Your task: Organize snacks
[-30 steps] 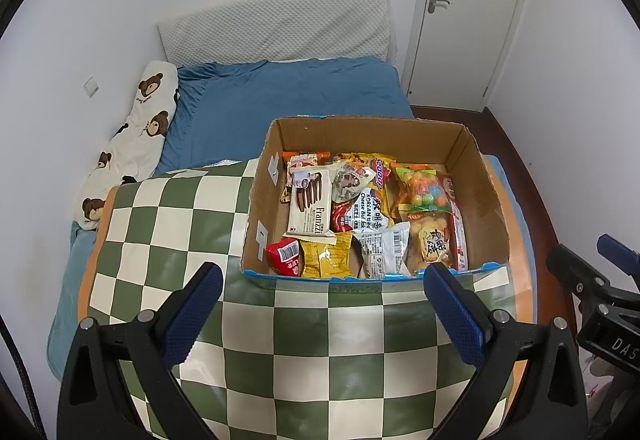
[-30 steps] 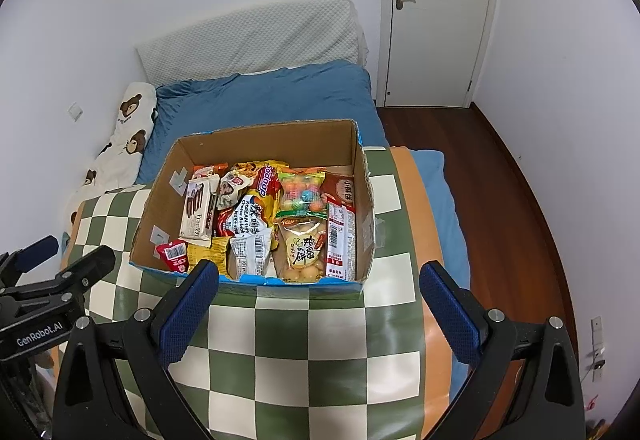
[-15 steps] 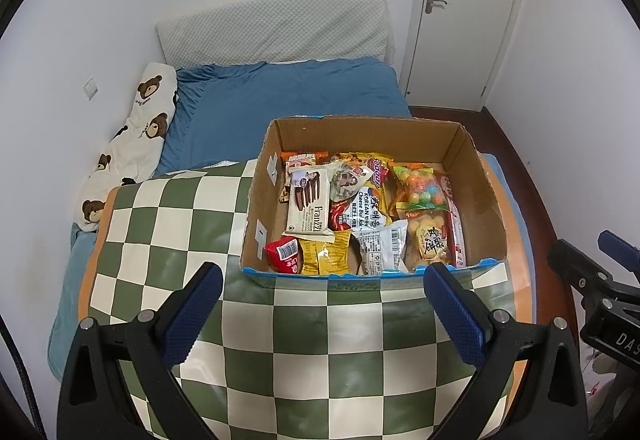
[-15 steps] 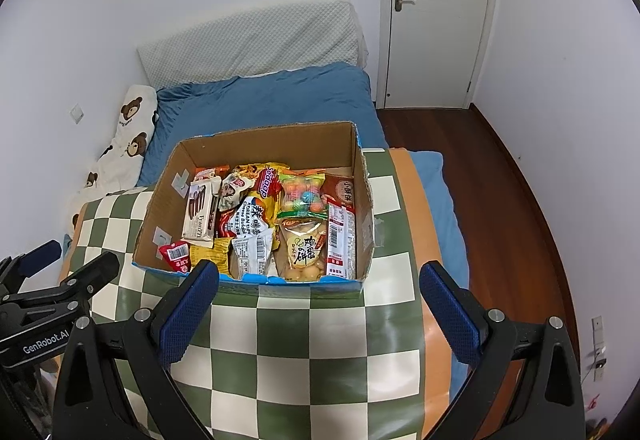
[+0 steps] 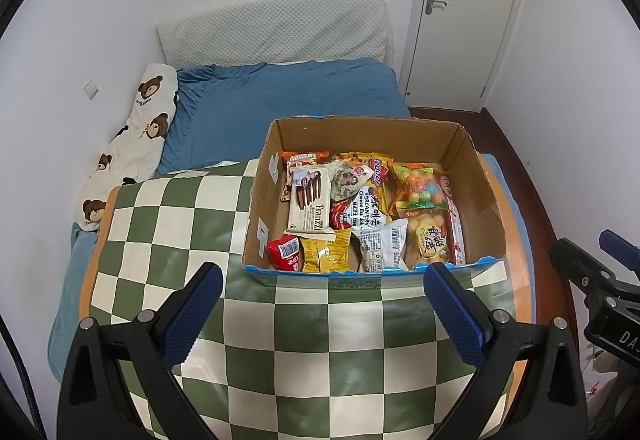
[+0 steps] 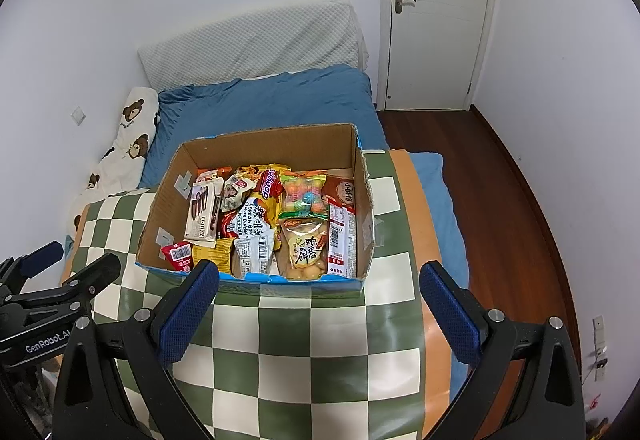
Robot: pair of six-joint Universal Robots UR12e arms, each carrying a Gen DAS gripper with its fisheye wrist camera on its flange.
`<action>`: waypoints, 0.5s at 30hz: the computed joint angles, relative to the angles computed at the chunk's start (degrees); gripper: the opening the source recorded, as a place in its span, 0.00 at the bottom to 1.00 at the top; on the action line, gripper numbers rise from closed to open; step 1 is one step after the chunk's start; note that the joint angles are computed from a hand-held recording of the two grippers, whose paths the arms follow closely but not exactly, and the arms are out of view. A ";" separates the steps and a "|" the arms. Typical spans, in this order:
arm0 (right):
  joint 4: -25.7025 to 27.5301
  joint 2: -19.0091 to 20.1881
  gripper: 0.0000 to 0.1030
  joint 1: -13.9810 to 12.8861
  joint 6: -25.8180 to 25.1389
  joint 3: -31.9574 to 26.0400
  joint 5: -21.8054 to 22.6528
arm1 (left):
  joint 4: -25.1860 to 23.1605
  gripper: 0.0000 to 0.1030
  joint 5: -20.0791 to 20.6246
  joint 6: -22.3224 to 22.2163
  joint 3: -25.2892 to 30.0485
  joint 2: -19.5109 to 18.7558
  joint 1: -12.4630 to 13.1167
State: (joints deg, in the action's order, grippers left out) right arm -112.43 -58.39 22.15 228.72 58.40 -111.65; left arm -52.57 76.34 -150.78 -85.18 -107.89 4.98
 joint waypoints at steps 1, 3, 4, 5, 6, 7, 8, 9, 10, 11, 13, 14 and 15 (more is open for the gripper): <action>-0.02 -0.02 0.99 0.00 0.12 0.03 0.15 | -0.03 1.00 0.01 0.06 0.02 0.00 -0.01; 0.13 -0.05 0.99 0.00 0.10 -0.09 0.13 | 0.06 1.00 -0.04 0.02 -0.05 -0.02 0.02; 0.15 -0.06 0.99 0.02 0.10 -0.14 0.17 | 0.09 1.00 -0.05 0.00 -0.04 0.01 0.03; 0.18 -0.08 0.99 -0.02 0.07 -0.16 0.28 | 0.16 1.00 -0.09 -0.02 -0.07 0.01 0.03; 0.20 -0.12 0.99 0.02 0.17 -0.14 0.27 | 0.15 1.00 -0.15 0.10 -0.10 0.01 0.05; 0.26 -0.15 0.99 0.03 0.16 -0.18 0.22 | 0.05 1.00 -0.14 0.13 -0.05 0.01 0.05; 0.27 -0.16 0.99 0.06 0.13 -0.17 0.20 | -0.02 1.00 -0.22 0.14 -0.03 0.03 0.09; 0.24 -0.19 0.99 0.05 0.21 -0.13 0.24 | 0.08 1.00 -0.28 0.09 -0.10 0.07 0.09; 0.17 -0.19 0.99 0.06 0.23 -0.12 0.32 | 0.05 1.00 -0.22 0.16 -0.07 0.08 0.08; 0.15 -0.22 0.99 0.07 0.18 -0.11 0.32 | -0.01 1.00 -0.16 0.20 -0.04 0.08 0.08; 0.15 -0.25 0.99 0.08 0.25 -0.06 0.32 | -0.02 1.00 -0.23 0.10 -0.07 0.10 0.09; 0.12 -0.30 0.99 0.04 0.21 -0.04 0.38 | -0.06 1.00 -0.18 0.19 -0.06 0.10 0.06; 0.17 -0.31 0.99 0.08 0.15 -0.08 0.30 | 0.10 1.00 -0.17 0.11 -0.14 0.12 0.08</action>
